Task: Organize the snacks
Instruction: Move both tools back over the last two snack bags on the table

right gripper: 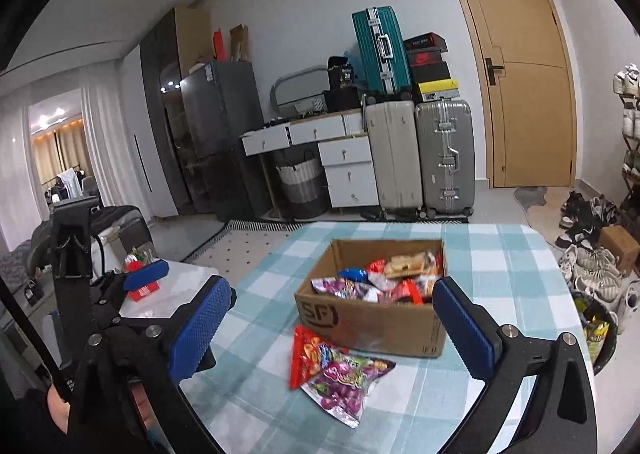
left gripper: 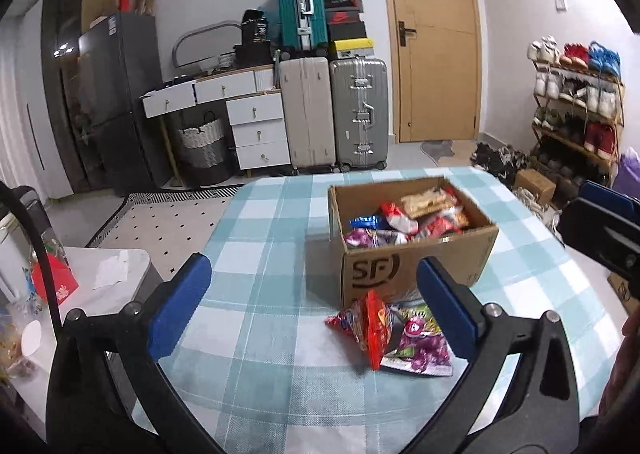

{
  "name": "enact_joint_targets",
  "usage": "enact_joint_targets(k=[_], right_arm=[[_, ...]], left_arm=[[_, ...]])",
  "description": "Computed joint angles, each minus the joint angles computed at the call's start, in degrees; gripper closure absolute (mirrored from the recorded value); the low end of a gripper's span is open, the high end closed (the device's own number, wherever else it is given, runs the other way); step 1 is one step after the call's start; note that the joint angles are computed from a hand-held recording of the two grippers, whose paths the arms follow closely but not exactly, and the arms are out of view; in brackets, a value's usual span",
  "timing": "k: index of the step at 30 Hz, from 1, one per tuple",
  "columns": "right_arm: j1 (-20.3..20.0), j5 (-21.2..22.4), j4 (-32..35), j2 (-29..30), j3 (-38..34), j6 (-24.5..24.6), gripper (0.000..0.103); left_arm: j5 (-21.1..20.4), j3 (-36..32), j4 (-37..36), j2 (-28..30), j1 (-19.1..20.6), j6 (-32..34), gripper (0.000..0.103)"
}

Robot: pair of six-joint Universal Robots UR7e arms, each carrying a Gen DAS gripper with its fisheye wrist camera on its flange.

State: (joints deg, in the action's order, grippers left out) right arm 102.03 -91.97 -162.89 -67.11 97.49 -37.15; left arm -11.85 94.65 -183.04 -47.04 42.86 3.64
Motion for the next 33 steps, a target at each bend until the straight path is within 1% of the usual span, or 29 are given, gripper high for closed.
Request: enact_joint_targets(k=[2, 5, 8, 10, 12, 14, 16, 18, 19, 21, 24, 27, 33], right_arm=[[-0.97, 0.18, -2.11, 0.80, 1.09, -0.98, 0.000], [-2.35, -0.89, -4.61, 2.43, 2.06, -2.18, 0.000], [-4.03, -1.15, -4.61, 3.98, 1.99, -1.48, 0.000], [-5.21, -0.87, -3.76, 4.81, 1.60, -0.35, 0.000], [-6.15, -0.42, -3.50, 5.53, 1.34, 0.32, 0.000], [-6.77, -0.02, -4.38, 6.00, 1.45, 0.48, 0.000], [-7.52, 0.43, -5.16, 6.23, 1.85, 0.52, 0.000], [-8.14, 0.33, -5.09, 6.39, 2.17, 0.70, 0.000], [-8.26, -0.06, -4.43, 6.50, 1.99, 0.96, 0.000], [-8.34, -0.82, -2.67, 6.58, 1.67, 1.78, 0.000], [-8.57, -0.69, -2.41, 6.42, 1.73, 1.63, 0.000], [-8.48, -1.80, -3.56, 7.07, 1.45, 1.20, 0.000], [-9.06, -1.61, -0.37, 6.96, 0.28, 3.75, 0.000]], left_arm=[[-1.12, -0.05, -1.91, 0.79, 1.15, 0.36, 0.001], [-4.46, 0.67, -0.38, 0.68, 3.20, -3.74, 0.001], [-8.22, 1.02, 0.97, 0.78, 5.26, -6.09, 0.001], [-9.66, 1.14, -0.56, 1.51, 6.26, -4.77, 0.001], [-9.94, 0.86, -4.78, 3.13, 7.00, -0.83, 0.001], [-11.02, 0.82, -5.54, 3.95, 7.91, 0.29, 0.001], [-12.19, 0.92, -4.94, 4.27, 8.80, 0.28, 0.001], [-13.50, 0.55, -1.42, 4.46, 9.80, -1.42, 0.001], [-14.67, 0.05, 1.08, 4.61, 10.47, -2.73, 0.001], [-16.11, -0.87, 2.42, 5.10, 11.33, -2.54, 0.001], [-16.63, -2.92, 3.26, 6.66, 12.35, -2.69, 0.001], [-17.30, -4.65, 4.94, 7.67, 13.31, -3.76, 0.001], [-19.27, -8.20, 9.24, 8.94, 15.65, -6.08, 0.001]])
